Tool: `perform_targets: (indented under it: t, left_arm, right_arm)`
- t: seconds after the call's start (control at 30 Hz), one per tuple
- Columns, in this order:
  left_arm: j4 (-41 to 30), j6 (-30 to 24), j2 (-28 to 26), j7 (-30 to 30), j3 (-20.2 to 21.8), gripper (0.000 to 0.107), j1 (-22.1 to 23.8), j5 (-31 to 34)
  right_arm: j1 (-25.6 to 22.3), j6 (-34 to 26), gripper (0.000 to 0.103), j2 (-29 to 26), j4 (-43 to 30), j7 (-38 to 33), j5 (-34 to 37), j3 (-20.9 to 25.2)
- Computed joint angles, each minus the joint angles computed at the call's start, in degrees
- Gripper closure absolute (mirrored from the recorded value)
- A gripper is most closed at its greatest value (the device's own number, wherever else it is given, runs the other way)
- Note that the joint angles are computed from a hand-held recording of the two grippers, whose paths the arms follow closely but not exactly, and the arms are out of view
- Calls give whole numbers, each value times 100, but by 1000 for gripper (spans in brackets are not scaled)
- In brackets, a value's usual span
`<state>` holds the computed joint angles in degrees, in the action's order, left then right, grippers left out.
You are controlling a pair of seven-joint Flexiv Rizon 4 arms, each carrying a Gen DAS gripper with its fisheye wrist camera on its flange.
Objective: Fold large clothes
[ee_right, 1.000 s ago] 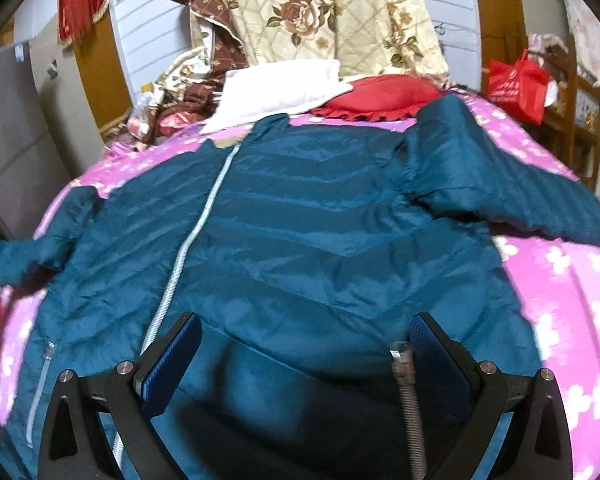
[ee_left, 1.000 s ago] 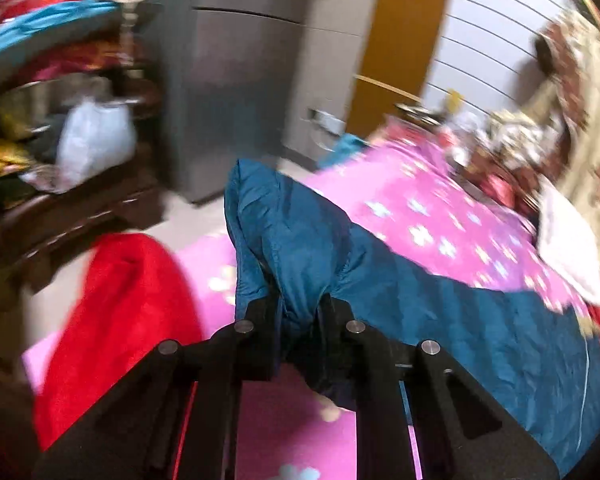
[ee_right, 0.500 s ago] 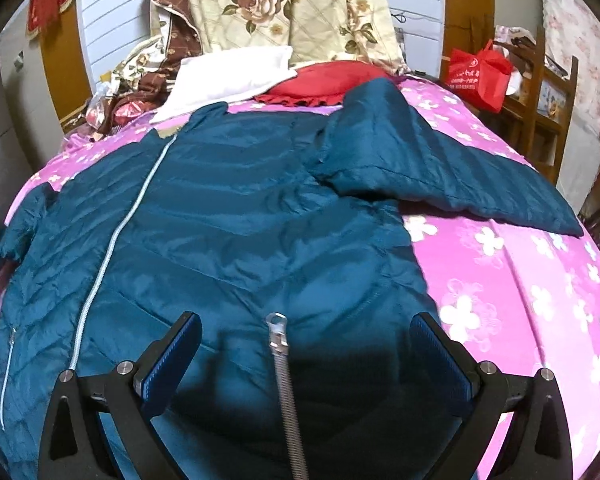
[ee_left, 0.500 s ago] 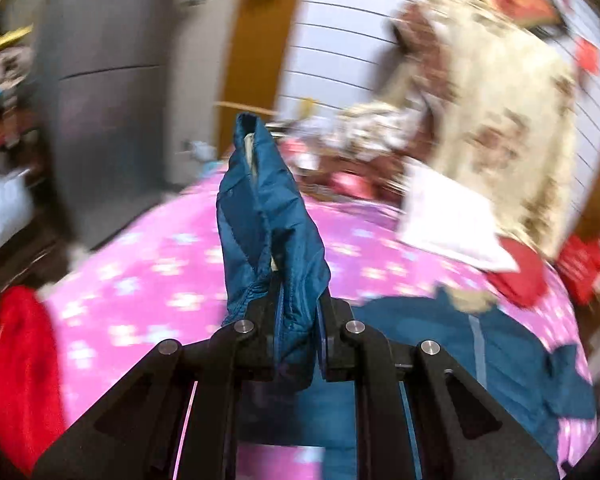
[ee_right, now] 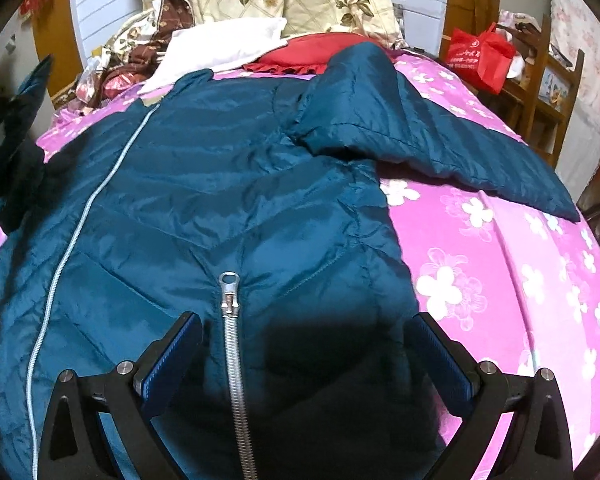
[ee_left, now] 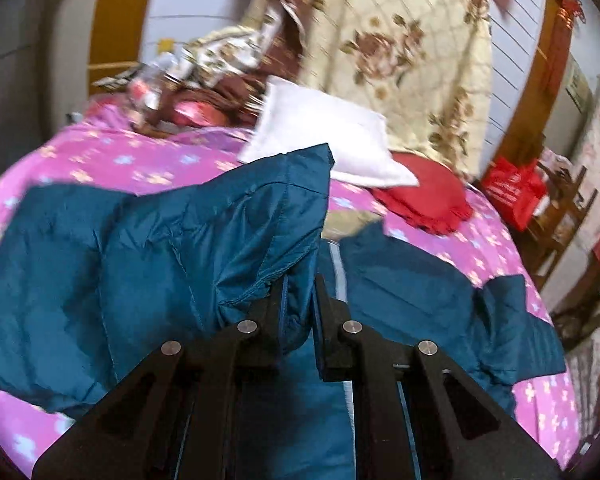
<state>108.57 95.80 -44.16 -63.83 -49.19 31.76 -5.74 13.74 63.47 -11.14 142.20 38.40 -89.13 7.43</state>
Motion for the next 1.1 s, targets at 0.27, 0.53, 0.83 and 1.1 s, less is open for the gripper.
perform_targets:
  t: [0.27, 0.53, 0.83, 1.1]
  left_arm:
    - [-103, -288, -591, 236, -439, 97, -308, 3]
    - [-246, -551, -875, 606, -742, 97, -666, -121]
    - [-355, -866, -1042, 1094, -903, 97, -1127, -376]
    - [-440, -934, -884, 1208, -588, 98, -1609, -655]
  right_arm:
    - [166, -217, 0, -138, -57, -604, 478, -9]
    - [221, -528, 0, 5, -1, -548, 622, 9]
    - [167, -712, 0, 128, 128, -611, 840, 4]
    - [143, -663, 0, 101, 131, -674, 874, -24]
